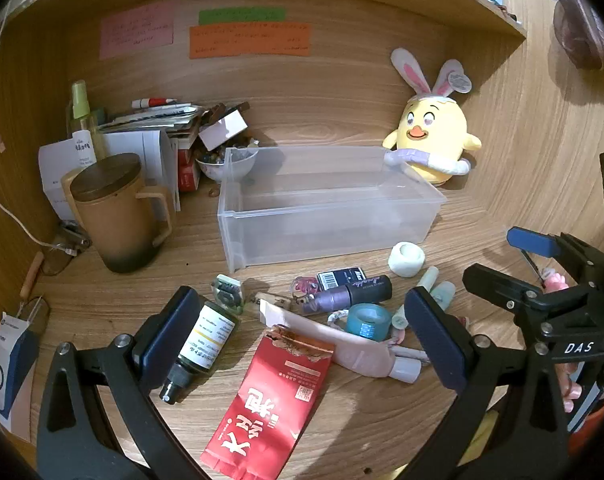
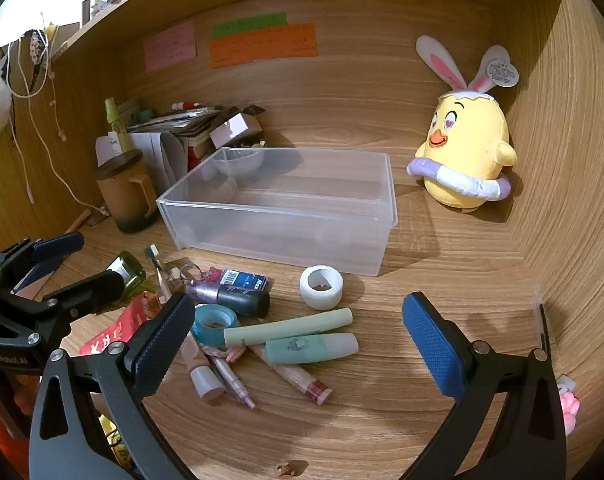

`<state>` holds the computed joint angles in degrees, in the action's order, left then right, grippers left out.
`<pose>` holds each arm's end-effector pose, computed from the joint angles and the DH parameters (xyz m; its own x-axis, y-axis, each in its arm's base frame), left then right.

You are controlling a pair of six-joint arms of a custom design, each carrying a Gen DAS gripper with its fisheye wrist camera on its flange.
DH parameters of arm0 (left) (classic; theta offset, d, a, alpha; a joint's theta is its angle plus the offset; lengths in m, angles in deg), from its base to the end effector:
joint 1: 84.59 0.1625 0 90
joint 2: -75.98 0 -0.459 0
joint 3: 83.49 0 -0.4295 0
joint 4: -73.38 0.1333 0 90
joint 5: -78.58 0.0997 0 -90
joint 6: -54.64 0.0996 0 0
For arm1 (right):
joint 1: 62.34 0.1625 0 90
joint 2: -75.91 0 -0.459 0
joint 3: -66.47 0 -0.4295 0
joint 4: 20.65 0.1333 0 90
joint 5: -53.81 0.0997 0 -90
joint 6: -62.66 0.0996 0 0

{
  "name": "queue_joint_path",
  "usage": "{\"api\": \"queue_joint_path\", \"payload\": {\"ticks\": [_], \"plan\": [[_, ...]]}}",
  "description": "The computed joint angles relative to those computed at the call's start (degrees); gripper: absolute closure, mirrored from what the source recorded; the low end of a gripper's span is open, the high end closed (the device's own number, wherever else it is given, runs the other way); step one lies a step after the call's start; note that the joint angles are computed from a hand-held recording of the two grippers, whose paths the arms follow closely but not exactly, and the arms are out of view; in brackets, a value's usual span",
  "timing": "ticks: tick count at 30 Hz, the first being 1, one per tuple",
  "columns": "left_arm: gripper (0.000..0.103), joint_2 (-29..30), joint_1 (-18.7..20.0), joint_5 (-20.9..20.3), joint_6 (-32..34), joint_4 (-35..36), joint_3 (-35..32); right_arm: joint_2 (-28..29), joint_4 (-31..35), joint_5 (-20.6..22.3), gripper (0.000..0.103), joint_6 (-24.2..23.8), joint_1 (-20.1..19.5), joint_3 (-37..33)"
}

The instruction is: Organize objects

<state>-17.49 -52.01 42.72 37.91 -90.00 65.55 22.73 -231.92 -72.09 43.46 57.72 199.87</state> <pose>-0.1610 -0.3569 0.2413 -0.7331 0.1973 -0.6509 0.6174 0.5946 -0.5150 0.3034 -0.3746 0.1113 -0.7200 -0.2831 0.6336 -0.6507 0.5926 -0.4748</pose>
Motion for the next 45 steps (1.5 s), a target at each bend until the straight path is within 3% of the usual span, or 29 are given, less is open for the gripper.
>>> {"api": "queue_joint_path", "payload": {"ticks": [21, 30, 39, 43, 45], "plan": [[0.000, -0.30, 0.21, -0.76, -1.16, 1.04, -0.21, -0.10, 0.89, 0.53, 0.000, 0.39, 0.27, -0.24], [0.000, -0.80, 2.33, -3.11, 1.33, -0.60, -0.25, 0.53, 0.76, 0.78, 0.000, -0.57, 0.04, -0.71], [0.000, -1.49, 5.03, -2.74, 3.99, -3.87, -0.10, 1.34, 1.54, 2.00, 0.000, -2.21, -1.44, -1.86], [0.016, -2.59, 7.35, -3.06, 4.69, -2.22, -0.88, 1.44, 3.55, 1.84, 0.001, -2.19, -2.66, -2.81], [0.016, -2.58, 9.13, -3.02, 4.99, -1.42, -1.50, 1.70, 4.25, 1.53, 0.004, -2.43, -3.17, -3.33]]}}
